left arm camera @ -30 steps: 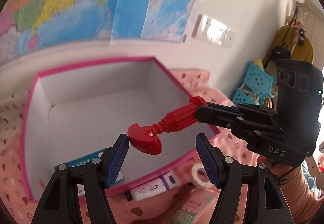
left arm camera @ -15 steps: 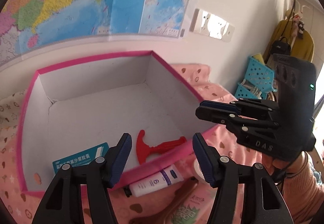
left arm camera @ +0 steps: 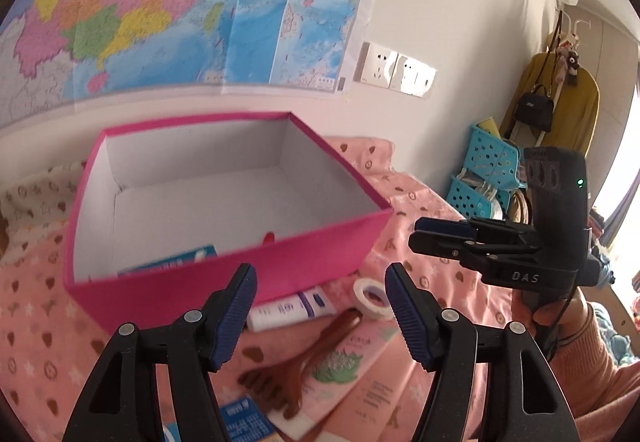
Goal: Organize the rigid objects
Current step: 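Move the right gripper to the white tape roll and close on it, then lift the tape roll with the right gripper over the pink box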
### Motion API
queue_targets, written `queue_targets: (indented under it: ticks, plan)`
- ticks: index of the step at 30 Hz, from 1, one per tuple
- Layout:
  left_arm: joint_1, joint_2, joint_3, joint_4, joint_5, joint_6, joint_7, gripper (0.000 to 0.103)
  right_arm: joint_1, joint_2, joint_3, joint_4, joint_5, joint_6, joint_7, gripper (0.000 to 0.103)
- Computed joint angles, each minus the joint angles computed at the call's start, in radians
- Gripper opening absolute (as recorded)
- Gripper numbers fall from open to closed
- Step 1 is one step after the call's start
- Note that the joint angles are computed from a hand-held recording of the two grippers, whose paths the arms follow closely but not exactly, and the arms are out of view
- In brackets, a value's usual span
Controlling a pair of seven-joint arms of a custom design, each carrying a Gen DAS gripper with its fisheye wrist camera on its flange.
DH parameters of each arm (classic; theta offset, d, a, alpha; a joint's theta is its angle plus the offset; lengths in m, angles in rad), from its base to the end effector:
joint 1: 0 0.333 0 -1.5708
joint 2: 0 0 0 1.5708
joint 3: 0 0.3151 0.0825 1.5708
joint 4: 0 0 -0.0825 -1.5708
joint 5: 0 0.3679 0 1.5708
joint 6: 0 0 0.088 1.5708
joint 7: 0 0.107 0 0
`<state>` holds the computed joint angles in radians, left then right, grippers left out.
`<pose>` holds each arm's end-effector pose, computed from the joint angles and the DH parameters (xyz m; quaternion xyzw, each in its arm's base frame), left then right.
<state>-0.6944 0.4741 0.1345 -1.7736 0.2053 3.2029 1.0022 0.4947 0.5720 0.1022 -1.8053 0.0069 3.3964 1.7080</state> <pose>0.5678 -0.3969 0.4193 -0.5447 0.7006 -0.4308 0.1638 0.5793 0.3771 0.3652 -0.7281 0.4801 -0.1793 0.4551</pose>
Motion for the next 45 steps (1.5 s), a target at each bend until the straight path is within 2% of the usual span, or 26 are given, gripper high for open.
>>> queue_targets:
  ticks: [3, 8, 15, 21, 25, 32, 41, 45]
  plan:
    - [-0.008, 0.006, 0.0, -0.003, -0.002, -0.02, -0.015, 0.068, -0.014, 0.01, 0.012, -0.011, 0.012, -0.03, 0.02, 0.039]
    - [0.067, 0.033, -0.103, 0.016, -0.014, -0.048, -0.007, 0.068, -0.047, 0.036, 0.04, -0.01, 0.021, -0.079, 0.054, 0.039]
    - [0.062, 0.086, -0.122, 0.099, 0.023, -0.137, -0.027, 0.068, -0.042, 0.068, 0.02, 0.025, 0.027, -0.14, 0.084, 0.039]
    - [0.116, 0.132, -0.198, 0.168, 0.034, -0.203, -0.011, 0.066, -0.041, 0.098, 0.013, 0.078, 0.012, -0.185, 0.08, 0.039]
    - [0.136, 0.152, -0.229, 0.195, 0.03, -0.227, 0.002, 0.062, -0.012, 0.114, -0.021, 0.105, 0.0, -0.201, 0.078, 0.039]
    - [0.137, 0.168, -0.241, 0.227, 0.042, -0.261, 0.015, 0.056, 0.029, 0.142, -0.067, 0.161, -0.024, -0.255, 0.082, 0.039]
    - [0.164, 0.184, -0.278, 0.251, 0.012, -0.289, 0.054, 0.051, 0.101, 0.148, -0.162, 0.176, -0.062, -0.278, 0.136, 0.018]
    - [0.178, 0.197, -0.301, 0.269, -0.008, -0.301, 0.084, 0.049, 0.12, 0.139, -0.186, 0.155, -0.072, -0.254, 0.168, 0.016]
